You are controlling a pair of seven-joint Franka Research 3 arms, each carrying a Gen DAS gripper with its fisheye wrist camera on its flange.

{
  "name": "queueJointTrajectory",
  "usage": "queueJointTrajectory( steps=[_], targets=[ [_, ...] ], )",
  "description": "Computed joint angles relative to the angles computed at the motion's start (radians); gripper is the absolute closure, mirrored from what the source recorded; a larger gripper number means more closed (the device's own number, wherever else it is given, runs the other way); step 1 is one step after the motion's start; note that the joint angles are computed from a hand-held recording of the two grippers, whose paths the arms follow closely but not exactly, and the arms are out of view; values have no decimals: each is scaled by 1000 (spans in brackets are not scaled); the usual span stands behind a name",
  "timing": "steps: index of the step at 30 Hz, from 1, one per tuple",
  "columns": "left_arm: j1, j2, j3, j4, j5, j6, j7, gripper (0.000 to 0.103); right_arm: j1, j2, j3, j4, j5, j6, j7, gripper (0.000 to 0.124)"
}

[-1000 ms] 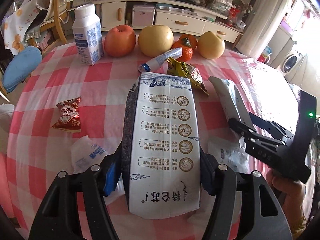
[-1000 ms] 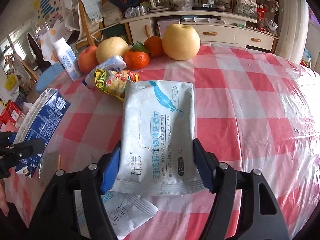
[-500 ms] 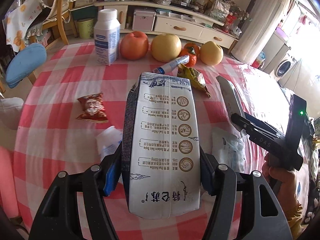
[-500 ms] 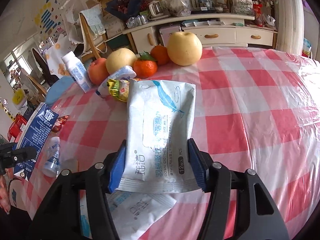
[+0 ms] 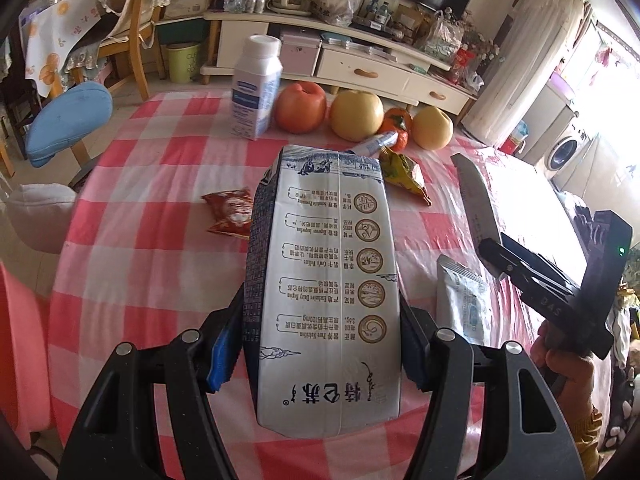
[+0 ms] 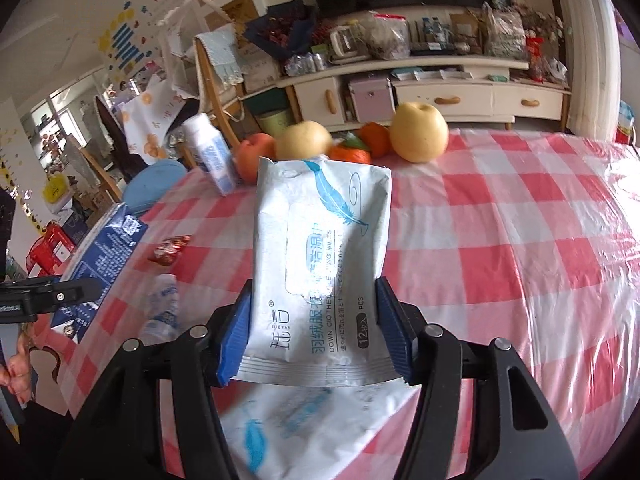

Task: Collect trash
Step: 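Carry both held items to the pink basin and release them, then move both empty tools back over the table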

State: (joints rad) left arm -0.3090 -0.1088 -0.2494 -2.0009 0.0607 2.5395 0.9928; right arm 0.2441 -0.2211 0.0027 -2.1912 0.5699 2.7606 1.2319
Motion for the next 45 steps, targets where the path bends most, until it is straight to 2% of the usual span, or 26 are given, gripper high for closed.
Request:
queueJointTrajectory(
  steps=[7,15,16,21,25,31,36,39,40,42,45],
  targets=[
    [14,-99,33,-102,-42,42,22,37,52,-19,29,12,15,7,-16,64],
    [47,-229,79,-237,-56,91,1,37,143,23,86,86,10,-26,-42,64],
    [70,-251,73,-251,-36,80,-37,37,153,30,92,97,11,-31,-46,64],
    [110,-356,115,-354,-24,102,-78,37,215,89,132,179,27,-64,-72,64],
    [169,-434,150,-436,-9,104,-131,37,259,163,168,281,35,-92,-86,64],
    [295,-534,194,-539,33,82,-229,37,308,308,217,475,14,-140,-58,64],
    [347,-560,249,-592,16,78,-262,37,354,443,237,646,-74,-183,18,63],
    [378,-560,263,-611,0,66,-287,37,391,500,232,711,-150,-180,82,60],
    [390,-561,255,-615,2,59,-303,36,403,528,230,744,-175,-188,102,57],
    [413,-567,246,-623,10,38,-328,27,409,559,235,775,-180,-191,122,52],
    [421,-574,254,-635,9,38,-344,22,386,560,256,755,-113,-177,129,46]
  ],
)
